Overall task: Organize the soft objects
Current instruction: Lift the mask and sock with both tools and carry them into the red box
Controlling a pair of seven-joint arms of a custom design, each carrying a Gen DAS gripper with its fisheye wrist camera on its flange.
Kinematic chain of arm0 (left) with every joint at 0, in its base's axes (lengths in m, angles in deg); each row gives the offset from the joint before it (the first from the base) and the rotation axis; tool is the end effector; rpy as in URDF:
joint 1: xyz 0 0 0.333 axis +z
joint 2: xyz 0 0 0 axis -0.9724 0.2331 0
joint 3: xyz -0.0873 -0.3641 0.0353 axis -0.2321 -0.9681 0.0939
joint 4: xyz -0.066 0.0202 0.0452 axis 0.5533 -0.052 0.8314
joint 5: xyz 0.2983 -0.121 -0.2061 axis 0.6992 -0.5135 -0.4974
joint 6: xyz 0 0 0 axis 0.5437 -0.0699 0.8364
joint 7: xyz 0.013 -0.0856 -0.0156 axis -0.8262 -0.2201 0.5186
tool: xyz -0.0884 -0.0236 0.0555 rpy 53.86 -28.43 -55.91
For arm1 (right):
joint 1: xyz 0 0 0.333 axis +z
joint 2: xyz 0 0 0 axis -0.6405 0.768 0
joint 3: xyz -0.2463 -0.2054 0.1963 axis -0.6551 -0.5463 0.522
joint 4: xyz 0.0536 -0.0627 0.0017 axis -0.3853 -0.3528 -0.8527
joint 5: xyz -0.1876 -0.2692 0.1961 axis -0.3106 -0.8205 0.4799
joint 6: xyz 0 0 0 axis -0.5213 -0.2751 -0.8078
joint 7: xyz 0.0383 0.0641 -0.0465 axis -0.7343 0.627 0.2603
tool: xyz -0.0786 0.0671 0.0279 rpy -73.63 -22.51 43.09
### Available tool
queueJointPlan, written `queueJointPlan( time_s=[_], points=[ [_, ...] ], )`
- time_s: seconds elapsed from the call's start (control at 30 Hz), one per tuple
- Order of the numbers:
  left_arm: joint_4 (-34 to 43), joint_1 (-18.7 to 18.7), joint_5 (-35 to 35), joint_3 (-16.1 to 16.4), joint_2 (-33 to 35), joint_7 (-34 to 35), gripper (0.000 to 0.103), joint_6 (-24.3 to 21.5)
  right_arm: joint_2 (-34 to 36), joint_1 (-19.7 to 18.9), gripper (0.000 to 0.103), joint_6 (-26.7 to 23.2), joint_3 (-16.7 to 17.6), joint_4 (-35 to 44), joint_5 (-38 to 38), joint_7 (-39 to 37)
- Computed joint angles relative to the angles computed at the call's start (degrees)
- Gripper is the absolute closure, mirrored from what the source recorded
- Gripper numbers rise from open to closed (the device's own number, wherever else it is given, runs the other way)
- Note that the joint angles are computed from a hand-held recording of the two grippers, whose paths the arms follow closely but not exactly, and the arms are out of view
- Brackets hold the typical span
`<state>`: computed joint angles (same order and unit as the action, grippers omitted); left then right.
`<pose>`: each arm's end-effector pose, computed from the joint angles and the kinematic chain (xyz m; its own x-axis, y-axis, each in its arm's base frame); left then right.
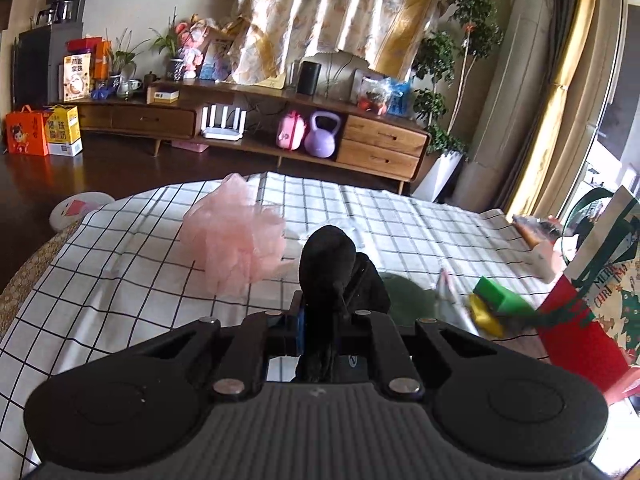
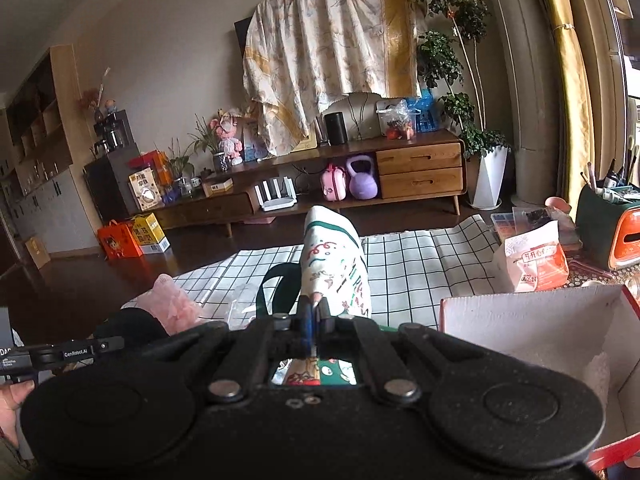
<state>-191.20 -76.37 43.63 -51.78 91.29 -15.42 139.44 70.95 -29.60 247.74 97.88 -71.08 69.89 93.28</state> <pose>0.6049 -0.0160 0.5491 0.1884 -0.9556 0.2268 -0.5023 -0.2922 -0.8138 0.6512 0.1600 0.6267 0.4384 -0.8713 -0.2207 -0.4681 -0.0116 -0.8836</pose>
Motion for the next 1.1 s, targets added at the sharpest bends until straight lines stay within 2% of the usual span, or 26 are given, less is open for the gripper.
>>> queueJointPlan(
  time_s=[0.1, 0.2, 0.3, 0.43, 0.53, 0.67, 0.8, 0.9, 1.1],
  points=[
    [-1.0, 3.6, -7.8, -5.3, -1.2, 7.4, 0.091, 0.6, -1.2, -0.9, 0.102, 0.2, 0.2, -0.6, 3.0, -2.1],
    [-1.9, 10.1, -22.1, -14.7, -2.1, 20.7, 0.091, 1.1, -2.3, -1.1, 0.102, 0.3, -0.3, -1.0, 5.2, -3.7],
    [-1.4, 14.7, -33.4, -22.5, -2.5, 32.0, 0.091, 0.7, -3.3, -1.2, 0.102, 0.5, -1.2, -1.3, 6.8, -4.8],
    [1.0, 17.9, -44.9, -29.9, -1.9, 43.9, 0.091, -0.2, -4.1, -1.5, 0.102, 1.2, -2.2, -1.6, 9.0, -6.7],
    [4.0, 16.0, -47.6, -30.6, -0.5, 47.8, 0.091, -1.2, -4.5, -1.8, 0.102, 2.0, -3.0, -2.0, 10.0, -7.3],
    [9.0, 8.7, -45.8, -26.4, 2.4, 48.5, 0.091, -2.8, -4.3, -2.3, 0.102, 2.8, -4.1, -2.4, 8.6, -5.7],
    [15.4, 3.9, -45.4, -25.3, 6.4, 49.9, 0.091, -5.2, -4.2, -3.4, 0.102, 3.7, -4.4, -2.8, 8.7, -5.4],
    [20.7, 1.8, -45.4, -26.1, 9.8, 51.2, 0.091, -7.7, -3.9, -4.6, 0.102, 4.1, -4.8, -2.8, 9.7, -5.7],
    [31.4, -3.9, -43.8, -25.8, 17.1, 52.0, 0.091, -12.3, -3.0, -6.8, 0.102, 4.2, -5.6, -3.1, 10.5, -5.5]
  ],
)
